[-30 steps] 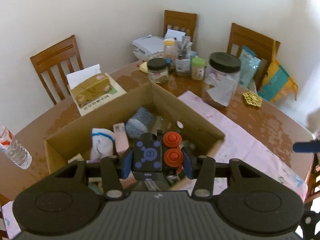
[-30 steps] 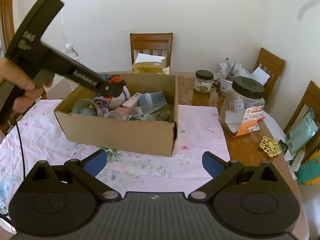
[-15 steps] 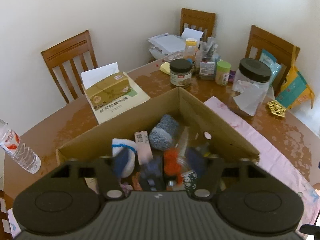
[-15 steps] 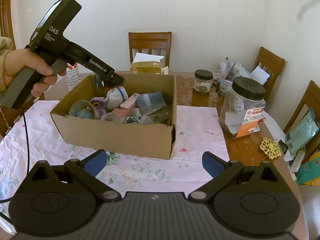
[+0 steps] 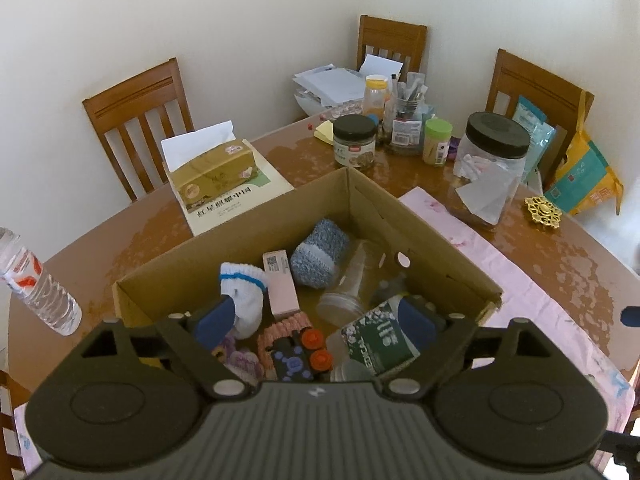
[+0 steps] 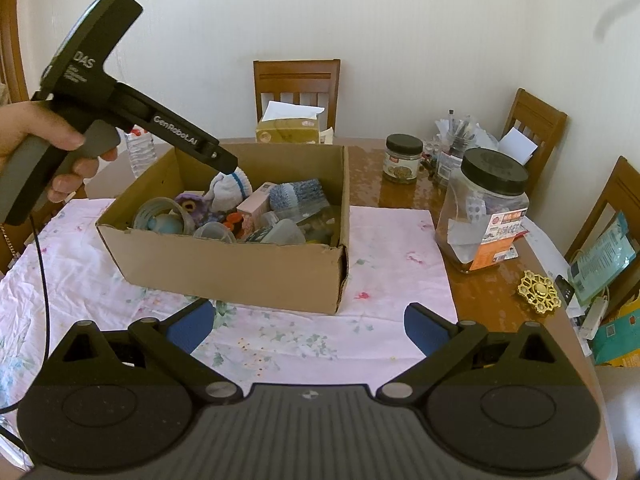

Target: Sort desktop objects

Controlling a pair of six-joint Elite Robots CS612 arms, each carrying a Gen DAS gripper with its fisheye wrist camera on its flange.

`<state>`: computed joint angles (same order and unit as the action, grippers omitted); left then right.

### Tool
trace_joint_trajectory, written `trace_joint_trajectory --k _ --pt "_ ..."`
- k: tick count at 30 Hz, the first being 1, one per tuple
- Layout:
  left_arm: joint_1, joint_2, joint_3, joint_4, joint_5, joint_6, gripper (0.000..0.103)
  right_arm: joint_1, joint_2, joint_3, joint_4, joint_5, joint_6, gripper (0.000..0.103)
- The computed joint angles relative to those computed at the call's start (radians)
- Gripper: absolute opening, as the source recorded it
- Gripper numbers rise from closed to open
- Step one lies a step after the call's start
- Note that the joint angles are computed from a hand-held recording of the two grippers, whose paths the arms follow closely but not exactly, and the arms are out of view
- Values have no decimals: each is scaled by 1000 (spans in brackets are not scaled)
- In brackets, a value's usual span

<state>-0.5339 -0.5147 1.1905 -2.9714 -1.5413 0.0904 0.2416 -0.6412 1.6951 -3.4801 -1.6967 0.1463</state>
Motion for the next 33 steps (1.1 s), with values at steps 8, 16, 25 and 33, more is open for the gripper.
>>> trace_joint_trajectory --k 8,16,25,33 --pt "-2 -46 92 -63 -6 -24 92 4 -1 -4 -4 19 -12 103" --pt "-7 -86 186 -128 29 -108 94 10 -5 -17 13 41 -46 103" --pt "-22 -123 285 -159 127 -187 94 15 -7 -35 37 61 -58 103" --pt "-35 -145 348 -172 205 -271 94 25 -5 -59 77 72 -75 103"
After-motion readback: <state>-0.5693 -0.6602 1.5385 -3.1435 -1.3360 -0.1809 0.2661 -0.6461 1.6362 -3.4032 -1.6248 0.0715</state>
